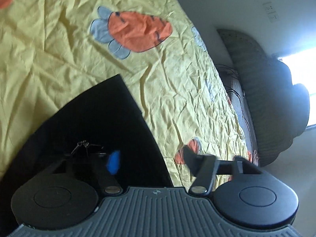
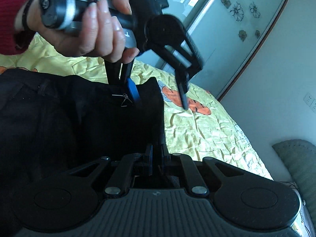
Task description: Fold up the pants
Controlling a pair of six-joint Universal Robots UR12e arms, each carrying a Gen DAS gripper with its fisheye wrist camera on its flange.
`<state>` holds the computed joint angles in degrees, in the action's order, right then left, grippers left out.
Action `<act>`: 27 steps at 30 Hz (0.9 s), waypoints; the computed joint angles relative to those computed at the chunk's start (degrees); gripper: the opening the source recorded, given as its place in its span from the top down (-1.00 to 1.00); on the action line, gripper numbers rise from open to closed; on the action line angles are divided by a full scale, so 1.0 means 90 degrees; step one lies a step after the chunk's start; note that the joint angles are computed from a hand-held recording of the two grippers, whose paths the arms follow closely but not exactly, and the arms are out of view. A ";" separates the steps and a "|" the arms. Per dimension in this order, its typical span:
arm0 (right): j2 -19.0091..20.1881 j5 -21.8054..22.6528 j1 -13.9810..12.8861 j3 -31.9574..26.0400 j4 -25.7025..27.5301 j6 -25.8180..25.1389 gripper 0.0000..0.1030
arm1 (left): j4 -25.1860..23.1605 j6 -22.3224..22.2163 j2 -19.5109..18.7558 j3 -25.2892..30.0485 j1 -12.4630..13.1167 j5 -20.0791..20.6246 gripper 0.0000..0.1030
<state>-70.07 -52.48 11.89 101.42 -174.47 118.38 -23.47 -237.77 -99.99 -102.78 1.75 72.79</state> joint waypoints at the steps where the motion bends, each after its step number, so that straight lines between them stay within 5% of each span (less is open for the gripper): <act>1: -0.0002 0.0036 -0.0009 0.0023 -0.0063 0.0043 0.85 | -0.0079 -0.0011 0.0010 0.0000 -0.0003 0.0000 0.14; 5: -0.0013 0.0100 -0.0032 0.0106 -0.0213 0.0118 0.85 | 0.0173 -0.0142 0.0137 -0.0223 -0.0040 0.0123 0.82; 11: -0.0016 -0.0018 -0.0039 0.0188 -0.0586 0.0416 0.80 | 0.0781 0.0259 0.0448 -0.0592 -0.0373 0.0877 0.92; 17: 0.0056 -0.0894 0.0056 0.0133 -0.0913 0.0339 -0.02 | 0.1039 0.0507 0.0645 -0.0776 -0.0645 0.1318 0.92; 20: 0.0067 -0.1226 0.0047 0.0127 -0.0933 0.0188 0.10 | 0.1132 0.0517 0.0712 -0.0868 -0.0701 0.1384 0.92; 21: 0.0053 -0.1367 0.0049 0.0133 -0.0905 0.0233 0.42 | 0.1148 0.0507 0.0739 -0.0902 -0.0715 0.1397 0.92; 24: -0.0036 -0.1601 0.0040 0.0202 -0.0779 0.0280 0.76 | 0.1212 0.0447 0.0812 -0.1015 -0.0728 0.1315 0.92; 27: -0.0133 -0.1651 0.0046 0.0368 -0.0956 0.0118 0.80 | 0.1220 0.0374 0.0915 -0.1135 -0.0785 0.1409 0.92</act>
<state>-71.27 -67.34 12.31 104.73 -183.07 119.44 -12.49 -234.40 -91.76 -113.00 -5.31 85.47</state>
